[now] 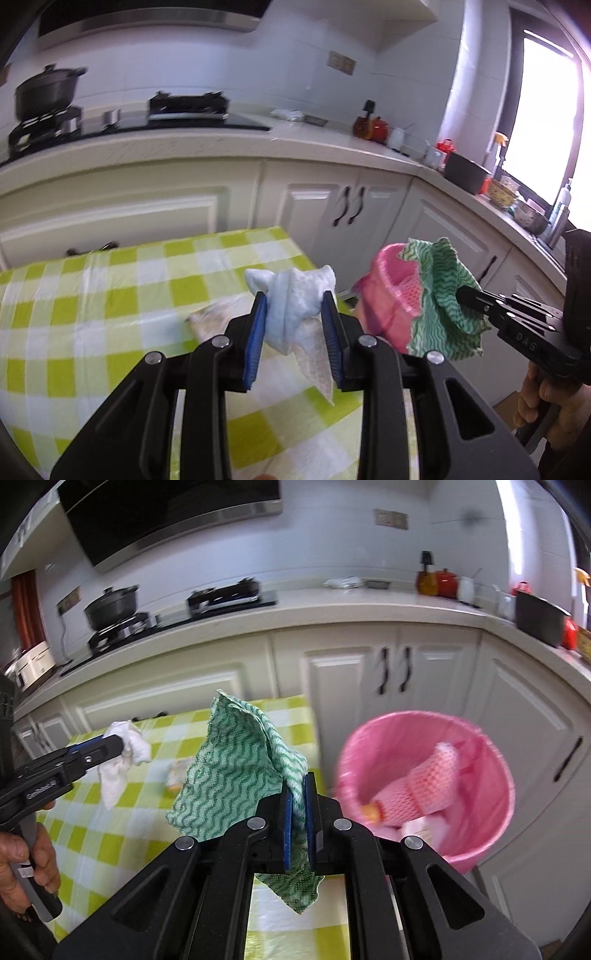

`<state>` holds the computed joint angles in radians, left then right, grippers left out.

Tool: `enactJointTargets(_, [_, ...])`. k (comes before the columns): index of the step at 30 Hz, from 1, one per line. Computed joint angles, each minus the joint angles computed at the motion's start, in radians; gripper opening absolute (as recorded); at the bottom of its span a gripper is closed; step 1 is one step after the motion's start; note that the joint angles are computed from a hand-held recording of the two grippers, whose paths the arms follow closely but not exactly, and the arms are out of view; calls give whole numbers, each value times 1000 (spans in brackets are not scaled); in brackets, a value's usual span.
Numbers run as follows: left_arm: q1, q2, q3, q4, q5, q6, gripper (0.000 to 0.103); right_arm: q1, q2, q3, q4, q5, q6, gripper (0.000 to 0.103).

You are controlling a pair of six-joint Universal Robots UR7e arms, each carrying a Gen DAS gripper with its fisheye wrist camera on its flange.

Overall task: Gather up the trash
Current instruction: 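Carry the cloth and tissue over the pink bin and open both tools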

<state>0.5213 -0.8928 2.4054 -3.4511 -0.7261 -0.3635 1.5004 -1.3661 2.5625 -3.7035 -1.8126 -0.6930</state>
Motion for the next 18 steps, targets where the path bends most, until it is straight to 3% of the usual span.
enactJointTargets(7, [8, 137, -228, 30, -94, 151, 29, -109, -108, -72, 40, 37, -1, 8])
enactJointTargets(18, [47, 331, -532, 156, -218, 238, 29, -232, -80, -201, 65, 23, 21, 8])
